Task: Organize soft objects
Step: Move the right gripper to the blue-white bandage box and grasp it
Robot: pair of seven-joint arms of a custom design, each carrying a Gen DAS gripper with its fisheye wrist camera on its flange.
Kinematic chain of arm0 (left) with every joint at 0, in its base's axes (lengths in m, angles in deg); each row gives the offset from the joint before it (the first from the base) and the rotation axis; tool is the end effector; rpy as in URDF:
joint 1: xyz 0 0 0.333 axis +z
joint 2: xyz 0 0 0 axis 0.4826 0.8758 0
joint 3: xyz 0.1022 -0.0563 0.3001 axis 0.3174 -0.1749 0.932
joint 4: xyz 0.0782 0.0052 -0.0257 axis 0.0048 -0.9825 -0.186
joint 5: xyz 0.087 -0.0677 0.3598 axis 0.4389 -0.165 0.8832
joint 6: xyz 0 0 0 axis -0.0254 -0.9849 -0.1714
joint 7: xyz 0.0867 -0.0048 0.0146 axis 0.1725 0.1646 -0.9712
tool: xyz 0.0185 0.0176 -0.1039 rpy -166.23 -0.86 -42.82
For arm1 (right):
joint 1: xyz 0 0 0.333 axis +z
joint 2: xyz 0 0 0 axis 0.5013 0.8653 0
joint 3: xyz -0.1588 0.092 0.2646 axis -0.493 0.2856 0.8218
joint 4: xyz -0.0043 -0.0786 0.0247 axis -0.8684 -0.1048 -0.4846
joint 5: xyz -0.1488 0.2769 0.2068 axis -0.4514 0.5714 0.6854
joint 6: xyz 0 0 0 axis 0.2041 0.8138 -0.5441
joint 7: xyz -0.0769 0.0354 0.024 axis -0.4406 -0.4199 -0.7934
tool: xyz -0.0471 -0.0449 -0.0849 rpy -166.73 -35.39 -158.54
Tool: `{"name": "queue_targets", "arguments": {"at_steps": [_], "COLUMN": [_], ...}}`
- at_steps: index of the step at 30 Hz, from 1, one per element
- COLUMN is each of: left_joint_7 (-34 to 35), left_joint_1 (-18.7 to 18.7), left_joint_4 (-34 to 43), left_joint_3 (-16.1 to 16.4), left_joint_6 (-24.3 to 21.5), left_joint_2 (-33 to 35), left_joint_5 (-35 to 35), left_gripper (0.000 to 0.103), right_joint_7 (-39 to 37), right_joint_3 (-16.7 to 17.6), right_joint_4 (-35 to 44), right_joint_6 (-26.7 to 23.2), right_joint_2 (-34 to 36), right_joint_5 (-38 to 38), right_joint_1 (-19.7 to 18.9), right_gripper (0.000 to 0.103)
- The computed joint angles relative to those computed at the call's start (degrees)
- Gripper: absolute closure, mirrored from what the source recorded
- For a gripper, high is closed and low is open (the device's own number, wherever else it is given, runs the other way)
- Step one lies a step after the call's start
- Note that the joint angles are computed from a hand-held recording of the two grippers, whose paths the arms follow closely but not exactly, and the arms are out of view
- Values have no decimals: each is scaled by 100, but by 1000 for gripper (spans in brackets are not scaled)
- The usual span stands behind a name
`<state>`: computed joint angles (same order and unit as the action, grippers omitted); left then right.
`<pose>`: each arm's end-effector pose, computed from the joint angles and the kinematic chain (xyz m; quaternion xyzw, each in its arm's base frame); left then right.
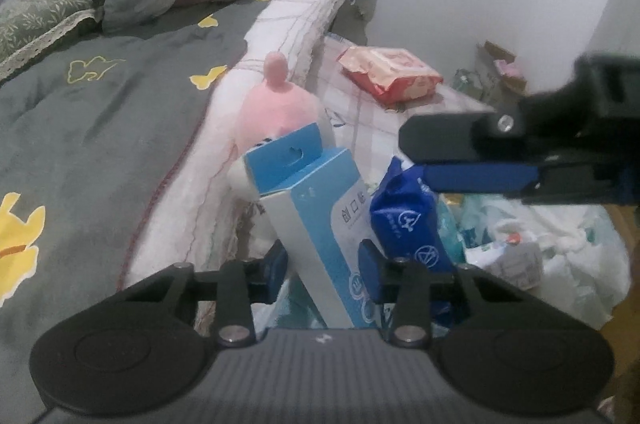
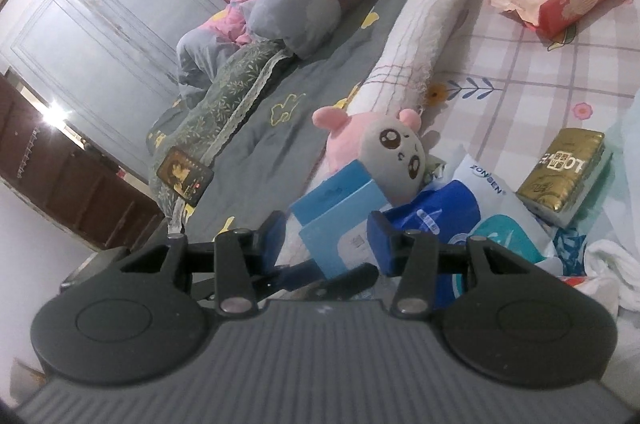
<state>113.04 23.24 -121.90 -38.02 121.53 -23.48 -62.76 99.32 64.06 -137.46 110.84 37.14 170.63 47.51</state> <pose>0.5232 -0.0815 0.4354 -0.5182 0.7595 -0.3804 0.0997 0.5411 0.1699 0.4718 -0.5445 0.6878 0.0219 0.4796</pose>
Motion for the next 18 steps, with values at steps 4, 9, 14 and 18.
{"name": "queue_targets", "arguments": {"at_steps": [4, 9, 14, 18], "left_joint_7": [106, -120, -305, -418], "left_joint_1": [45, 156, 299, 319], "left_joint_4": [-58, -161, -193, -268], "left_joint_3": [62, 221, 405, 410], "left_joint_6": [-127, -354, -639, -505], "left_joint_2": [-101, -291, -345, -348], "left_joint_5": [-69, 309, 680, 854], "left_gripper": [69, 70, 66, 62], "right_joint_7": [163, 342, 620, 1259], "right_joint_3": [17, 78, 166, 187], "right_joint_4": [-7, 43, 215, 344], "right_joint_6": [50, 44, 92, 339], "right_joint_2": [28, 105, 369, 681], "right_joint_5": [-236, -674, -1379, -2352], "right_joint_1": [32, 93, 194, 274], "right_gripper": [58, 58, 58, 58]}}
